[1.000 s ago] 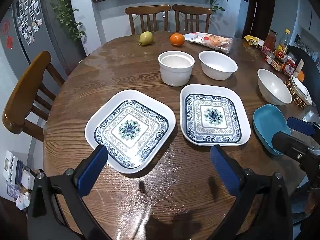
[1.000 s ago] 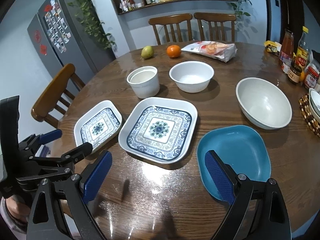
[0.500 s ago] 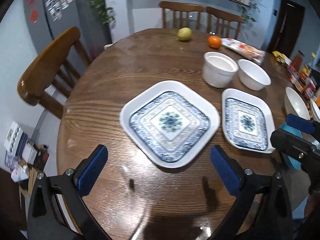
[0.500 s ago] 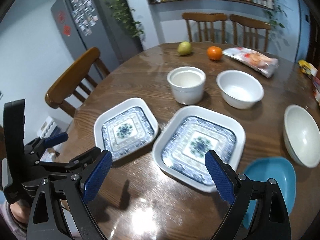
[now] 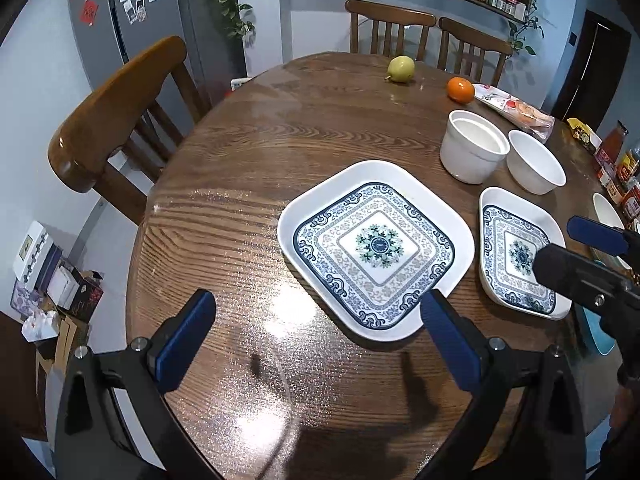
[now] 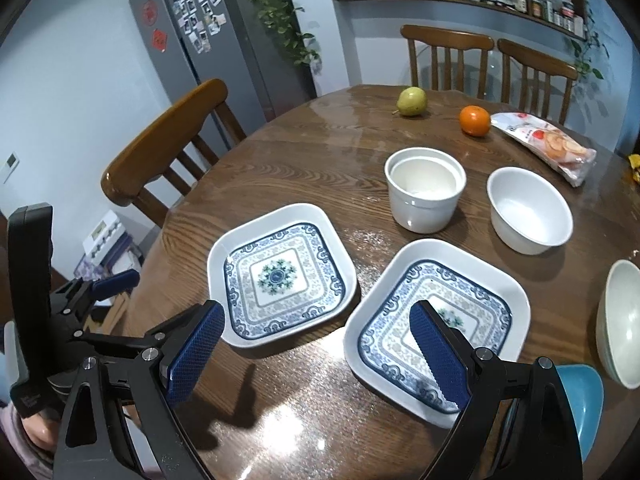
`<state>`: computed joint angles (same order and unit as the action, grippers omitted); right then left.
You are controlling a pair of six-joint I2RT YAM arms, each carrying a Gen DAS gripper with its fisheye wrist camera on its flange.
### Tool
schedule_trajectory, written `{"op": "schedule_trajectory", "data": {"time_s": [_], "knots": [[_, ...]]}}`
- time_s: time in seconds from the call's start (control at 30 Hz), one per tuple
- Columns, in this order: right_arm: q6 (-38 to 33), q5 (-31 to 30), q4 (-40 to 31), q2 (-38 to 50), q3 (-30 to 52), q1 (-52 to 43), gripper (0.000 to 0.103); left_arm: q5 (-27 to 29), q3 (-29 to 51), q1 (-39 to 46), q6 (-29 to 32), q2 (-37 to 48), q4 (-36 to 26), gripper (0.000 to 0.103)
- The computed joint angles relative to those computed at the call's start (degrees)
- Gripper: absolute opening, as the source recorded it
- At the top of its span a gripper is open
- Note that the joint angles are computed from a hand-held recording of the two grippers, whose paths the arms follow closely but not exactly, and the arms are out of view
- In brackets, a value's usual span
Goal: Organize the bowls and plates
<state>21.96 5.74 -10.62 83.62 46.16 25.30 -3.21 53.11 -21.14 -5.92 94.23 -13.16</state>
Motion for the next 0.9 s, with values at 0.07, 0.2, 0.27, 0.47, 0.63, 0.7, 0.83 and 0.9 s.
{"op": "schedule_trajectory", "data": {"time_s": [0.07, 0.2, 0.27, 0.47, 0.63, 0.7, 0.83, 0.9], "knots": [[-1.2, -1.1, 0.8, 2.1, 1.3, -0.8, 0.094, -0.2, 1.1, 0.3, -0.6, 1.4, -0.8, 0.102], [-3.7, -3.3, 1.1, 7.5, 5.3, -2.2, 0.094, 0.6, 2.7, 1.8, -1.5, 4.5, -1.6, 0.101], [-5.3, -3.8, 0.6, 10.3, 7.6, -2.6, 0.094, 0.8, 3.1, 2.5, -1.7, 5.3, -1.6, 0.1], [-9.6, -5.4, -1.7, 17.9, 15.1, -3.7, 0.068, 2.6, 4.7, 3.5, -1.9, 7.6, -2.1, 0.087], [-12.6, -5.6, -5.8, 24.2, 21.1, -4.9, 0.051, 4.5, 6.3, 3.0, -1.7, 9.3, -2.4, 0.073], [-13.9, -5.9, -7.8, 26.8, 23.8, -5.3, 0.045, 5.3, 7.3, 2.9, -1.7, 10.5, -2.7, 0.066], [-15.5, -4.9, -10.3, 29.8, 27.0, -5.3, 0.035, 7.4, 9.6, 3.0, -1.5, 13.3, -4.3, 0.051], [-16.0, -4.4, -11.1, 30.3, 27.8, -5.4, 0.031, 8.3, 10.3, 3.0, -1.5, 14.3, -4.9, 0.046]]}}
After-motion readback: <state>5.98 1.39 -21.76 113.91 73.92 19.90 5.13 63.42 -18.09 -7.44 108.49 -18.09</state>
